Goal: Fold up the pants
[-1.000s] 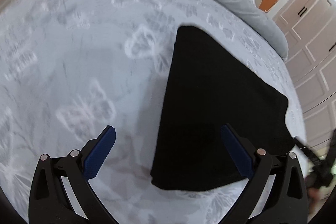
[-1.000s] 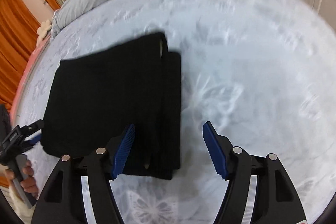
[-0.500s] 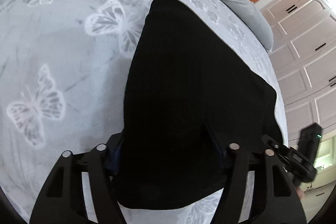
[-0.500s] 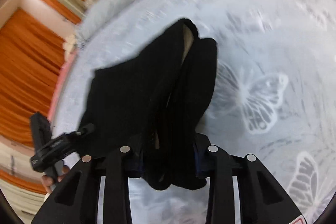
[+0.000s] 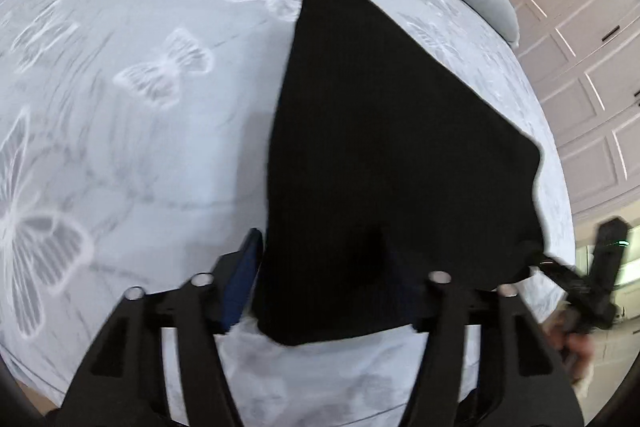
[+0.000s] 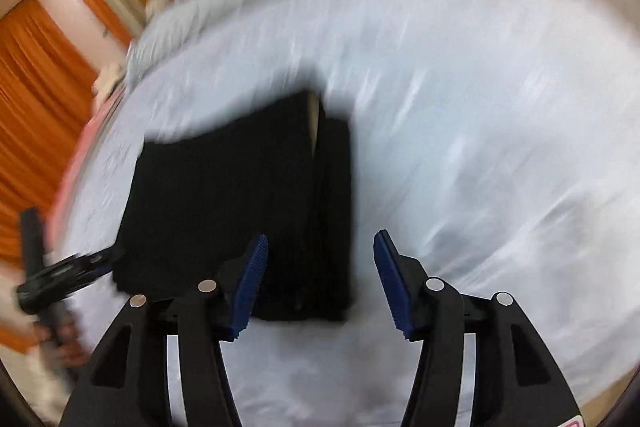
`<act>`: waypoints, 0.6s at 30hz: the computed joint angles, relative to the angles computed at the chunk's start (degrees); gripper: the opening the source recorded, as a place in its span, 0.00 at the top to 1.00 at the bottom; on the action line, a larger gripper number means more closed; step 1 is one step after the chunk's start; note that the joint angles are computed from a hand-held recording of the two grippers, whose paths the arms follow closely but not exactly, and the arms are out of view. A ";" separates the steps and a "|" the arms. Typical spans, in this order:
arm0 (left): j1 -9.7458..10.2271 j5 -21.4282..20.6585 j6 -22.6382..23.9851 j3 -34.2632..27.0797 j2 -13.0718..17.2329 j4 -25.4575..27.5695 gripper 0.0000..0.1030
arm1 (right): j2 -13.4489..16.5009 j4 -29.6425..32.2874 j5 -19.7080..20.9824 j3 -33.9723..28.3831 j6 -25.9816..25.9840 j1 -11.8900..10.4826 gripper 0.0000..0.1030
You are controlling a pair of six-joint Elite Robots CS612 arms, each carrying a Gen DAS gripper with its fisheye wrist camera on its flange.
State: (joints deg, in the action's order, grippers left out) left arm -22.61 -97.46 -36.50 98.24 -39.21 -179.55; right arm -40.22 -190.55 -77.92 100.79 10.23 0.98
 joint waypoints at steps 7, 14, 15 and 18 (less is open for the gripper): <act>-3.70 22.80 1.45 2.75 -3.69 -10.44 0.26 | 0.95 4.86 -1.57 -6.91 -11.32 3.90 0.98; -3.23 23.37 6.51 -9.72 1.27 2.29 0.13 | 8.04 18.02 -8.30 -19.73 -17.25 6.02 1.00; -2.93 22.72 6.37 -11.38 2.44 3.93 0.13 | 9.11 20.24 -7.18 -21.48 -15.99 5.45 1.00; -1.90 20.26 7.76 -17.26 6.23 12.57 0.12 | 10.44 21.96 -3.88 -24.10 -8.68 4.03 1.00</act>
